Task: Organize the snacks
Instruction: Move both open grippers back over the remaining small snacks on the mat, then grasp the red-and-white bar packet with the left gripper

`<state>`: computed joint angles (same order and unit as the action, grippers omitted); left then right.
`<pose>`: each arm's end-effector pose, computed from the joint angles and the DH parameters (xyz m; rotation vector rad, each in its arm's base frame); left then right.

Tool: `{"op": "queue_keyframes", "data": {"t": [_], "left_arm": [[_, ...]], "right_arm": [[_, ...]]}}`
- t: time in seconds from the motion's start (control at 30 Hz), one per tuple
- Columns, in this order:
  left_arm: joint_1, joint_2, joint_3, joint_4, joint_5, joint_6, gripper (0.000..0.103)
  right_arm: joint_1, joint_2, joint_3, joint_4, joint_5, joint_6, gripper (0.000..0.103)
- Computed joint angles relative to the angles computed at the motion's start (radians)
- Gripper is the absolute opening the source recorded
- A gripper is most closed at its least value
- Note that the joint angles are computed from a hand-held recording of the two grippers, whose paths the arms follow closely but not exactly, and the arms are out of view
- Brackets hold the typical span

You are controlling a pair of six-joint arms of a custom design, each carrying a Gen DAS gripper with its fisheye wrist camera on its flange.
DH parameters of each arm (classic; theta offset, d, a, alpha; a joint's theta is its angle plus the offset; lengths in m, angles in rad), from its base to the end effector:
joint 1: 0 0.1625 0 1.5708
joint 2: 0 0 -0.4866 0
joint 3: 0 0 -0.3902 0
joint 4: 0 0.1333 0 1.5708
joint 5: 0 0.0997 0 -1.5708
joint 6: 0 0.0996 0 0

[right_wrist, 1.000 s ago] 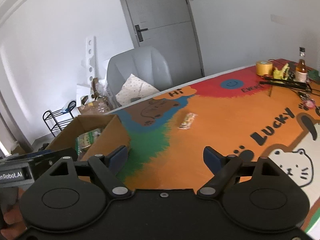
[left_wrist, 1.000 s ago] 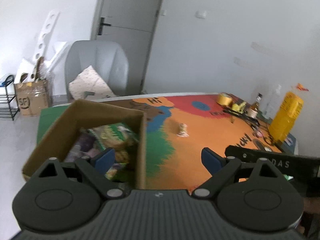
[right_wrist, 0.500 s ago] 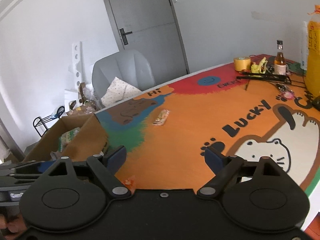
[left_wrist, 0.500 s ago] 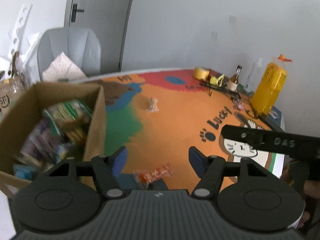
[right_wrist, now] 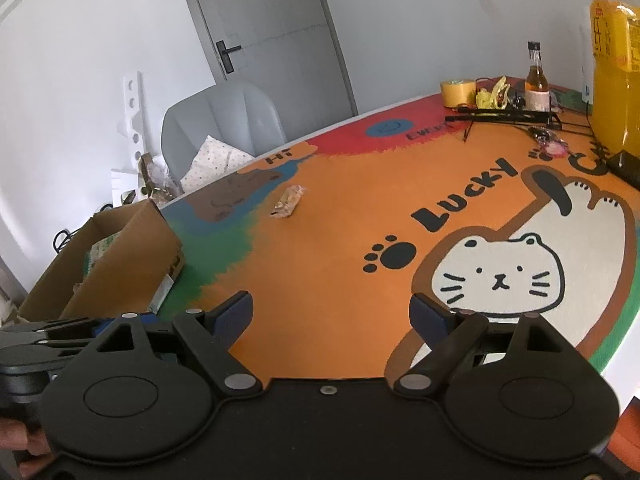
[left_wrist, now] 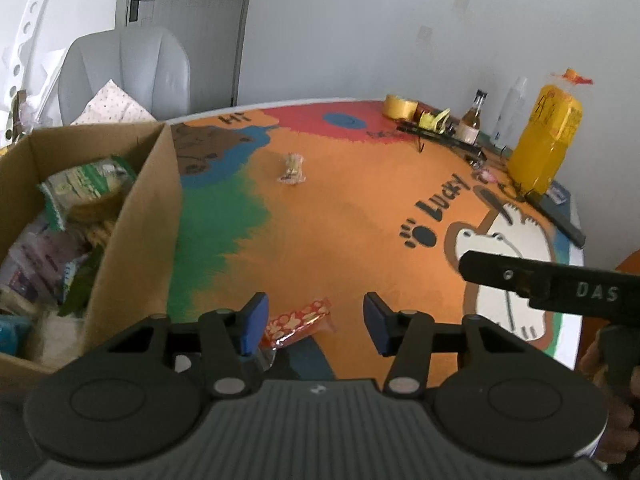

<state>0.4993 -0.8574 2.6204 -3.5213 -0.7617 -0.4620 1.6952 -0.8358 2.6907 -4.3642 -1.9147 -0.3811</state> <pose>-0.2130 -0.3501 0.0985 0.6614 2.4420 -0.9221 0.1426 -0.3364 0.1739 0.4030 -2.4216 1.1753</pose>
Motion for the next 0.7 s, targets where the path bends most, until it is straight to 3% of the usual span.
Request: {"op": "queue_keyframes", "data": {"t": [0.6, 0.7], "left_arm": [[0.071, 0.071, -0.043, -0.038, -0.007, 0.068, 0.049], [0.083, 0.076, -0.056, -0.029, -0.016, 0.076, 0.044]], "right_arm": [[-0.038, 0.01, -0.028, 0.059, 0.02, 0.011, 0.086], [-0.039, 0.01, -0.034, 0.072, 0.025, 0.01, 0.086]]}}
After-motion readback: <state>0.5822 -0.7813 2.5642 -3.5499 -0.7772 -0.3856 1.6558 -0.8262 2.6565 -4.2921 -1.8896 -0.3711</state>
